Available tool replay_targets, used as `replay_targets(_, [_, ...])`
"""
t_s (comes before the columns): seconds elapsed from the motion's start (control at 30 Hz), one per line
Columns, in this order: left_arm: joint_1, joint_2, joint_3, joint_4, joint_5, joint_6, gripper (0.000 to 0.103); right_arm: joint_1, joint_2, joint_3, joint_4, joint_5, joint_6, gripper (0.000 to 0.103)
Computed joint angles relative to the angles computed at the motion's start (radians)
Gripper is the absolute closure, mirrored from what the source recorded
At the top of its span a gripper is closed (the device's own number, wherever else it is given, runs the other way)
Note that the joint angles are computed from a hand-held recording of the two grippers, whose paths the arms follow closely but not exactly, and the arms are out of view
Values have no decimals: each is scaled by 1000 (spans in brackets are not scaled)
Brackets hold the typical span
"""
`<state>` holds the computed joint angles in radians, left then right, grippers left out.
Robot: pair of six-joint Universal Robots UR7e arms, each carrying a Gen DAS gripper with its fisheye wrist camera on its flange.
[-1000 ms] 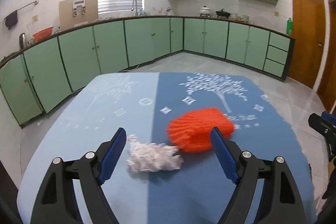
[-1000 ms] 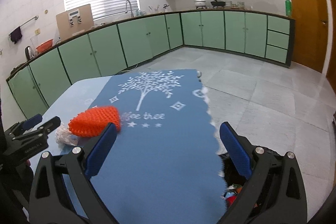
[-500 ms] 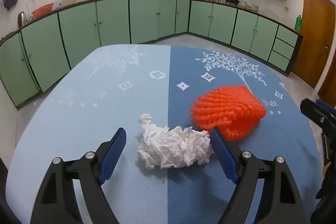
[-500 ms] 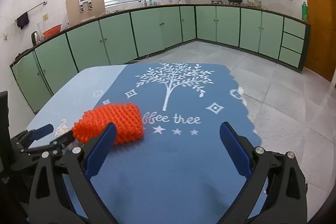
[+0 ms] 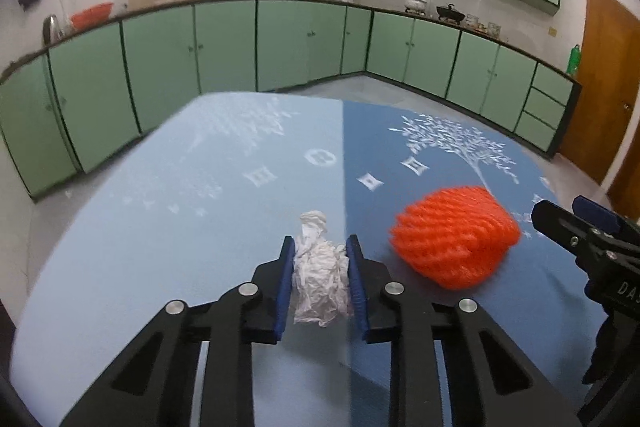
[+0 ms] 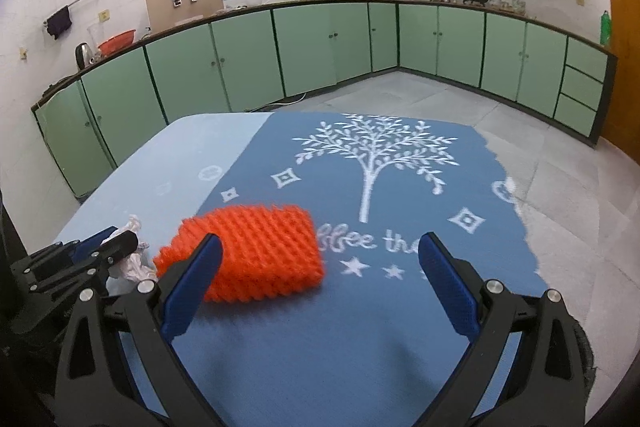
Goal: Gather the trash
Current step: 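Grasp the white crumpled plastic with the left tool while the right tool grasps the orange net, then carry plastic and orange net over the black bin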
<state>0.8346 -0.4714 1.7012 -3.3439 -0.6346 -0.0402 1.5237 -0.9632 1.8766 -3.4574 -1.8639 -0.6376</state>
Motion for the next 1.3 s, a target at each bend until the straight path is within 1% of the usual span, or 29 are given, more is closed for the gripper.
replay_targets(0.03, [2,3,-8,5,13,4,78,5,12,-15,11,-4,3,7])
replay_targets(0.13, [12,1,-16,11,20,-3,79,19,45,-50,29,-33,-3,7])
replay_targets(0.23, [21,-2,-16,23,16,-16,79,26,81,-88,59,-64,2,7])
replay_targets(0.3, [25,-7,-12,42,8,-34,79,32,100,-114,104,-109,19,7])
replay_targets(0.37, [31,-11,-14,62,-4,-48,78,34,104,-117,110,-126,21,7])
replay_targets(0.53, [34,-11,-22,107,-4,-64,75,31,102,-119,142,-126,27,8])
replay_targets(0.67, [38,-13,-23,121,-5,-78,75,26,91,-114,183,-96,28,27])
replay_targets(0.7, [39,-14,-24,126,-5,-84,76,25,88,-111,187,-90,26,31])
replay_targets(0.77, [39,-13,-25,130,-4,-86,77,22,79,-102,203,-64,28,45])
replay_targets(0.8, [39,-12,-26,131,-3,-84,77,22,76,-97,200,-58,26,47])
replay_targets(0.87, [40,-10,-29,132,-4,-82,78,22,69,-87,193,-41,21,64])
replay_targets(0.9, [40,-11,-28,130,-4,-82,79,21,68,-84,186,-34,22,67])
replay_targets(0.97, [39,-10,-27,122,-1,-80,80,17,59,-71,169,-13,30,79])
replay_targets(1.07, [36,-7,-25,113,8,-76,82,4,36,-48,156,26,59,81])
replay_targets(1.13, [34,-7,-22,107,11,-76,83,0,20,-28,136,45,63,81])
replay_targets(1.3, [18,-14,0,96,12,-98,84,2,-22,28,63,61,23,81])
